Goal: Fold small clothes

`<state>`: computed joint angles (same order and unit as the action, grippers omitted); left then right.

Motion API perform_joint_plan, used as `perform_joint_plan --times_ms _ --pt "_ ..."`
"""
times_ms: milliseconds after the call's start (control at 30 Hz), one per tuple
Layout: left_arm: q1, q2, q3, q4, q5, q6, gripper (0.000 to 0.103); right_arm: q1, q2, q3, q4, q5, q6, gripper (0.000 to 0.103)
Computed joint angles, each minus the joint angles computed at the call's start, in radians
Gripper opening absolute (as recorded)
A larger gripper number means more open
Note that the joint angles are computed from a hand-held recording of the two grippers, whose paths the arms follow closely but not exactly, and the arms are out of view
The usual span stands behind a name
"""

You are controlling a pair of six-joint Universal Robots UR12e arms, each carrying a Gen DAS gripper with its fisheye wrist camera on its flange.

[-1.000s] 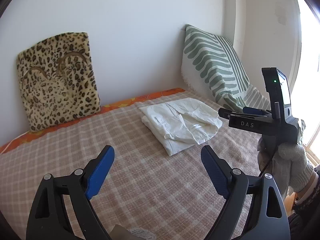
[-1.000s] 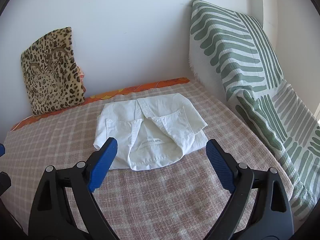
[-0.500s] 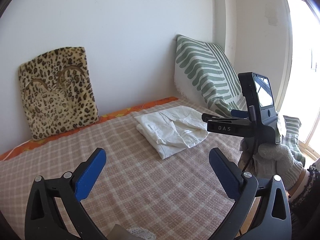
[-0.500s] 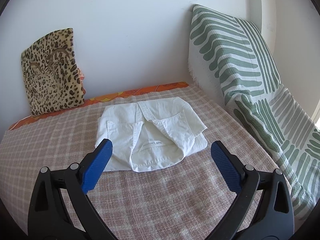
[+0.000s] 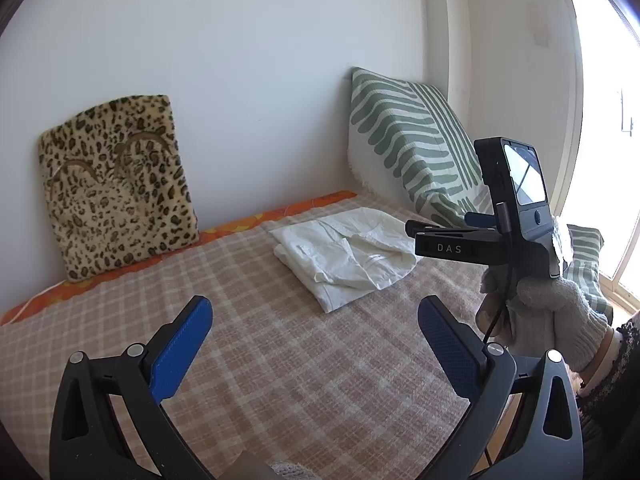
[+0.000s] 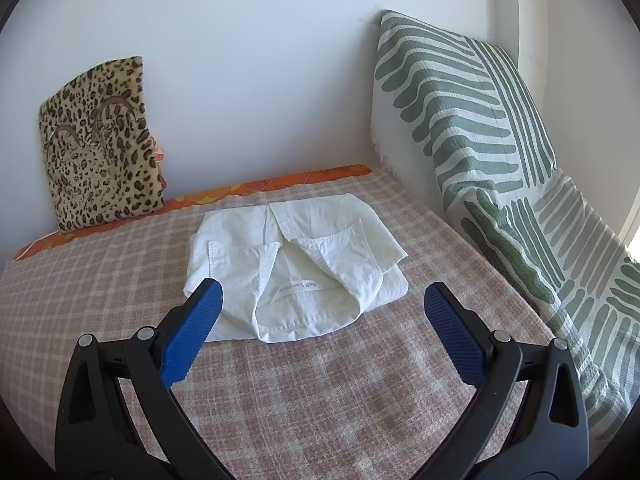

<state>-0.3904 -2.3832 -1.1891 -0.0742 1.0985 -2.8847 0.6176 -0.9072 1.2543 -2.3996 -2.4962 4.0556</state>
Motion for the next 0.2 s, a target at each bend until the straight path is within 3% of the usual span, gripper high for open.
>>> perform_joint_plan --times_ms 100,200 --pt "0.005 -0.005 -0.006 0.054 -0.009 -0.014 0.102 -0.001 0.001 -0.001 -0.004 0.006 0.0 0.103" --pt "0.008 -0.006 -0.002 0.053 -0.008 -0.017 0.102 -0.002 0.006 -0.009 0.001 0.007 -0.008 0.103"
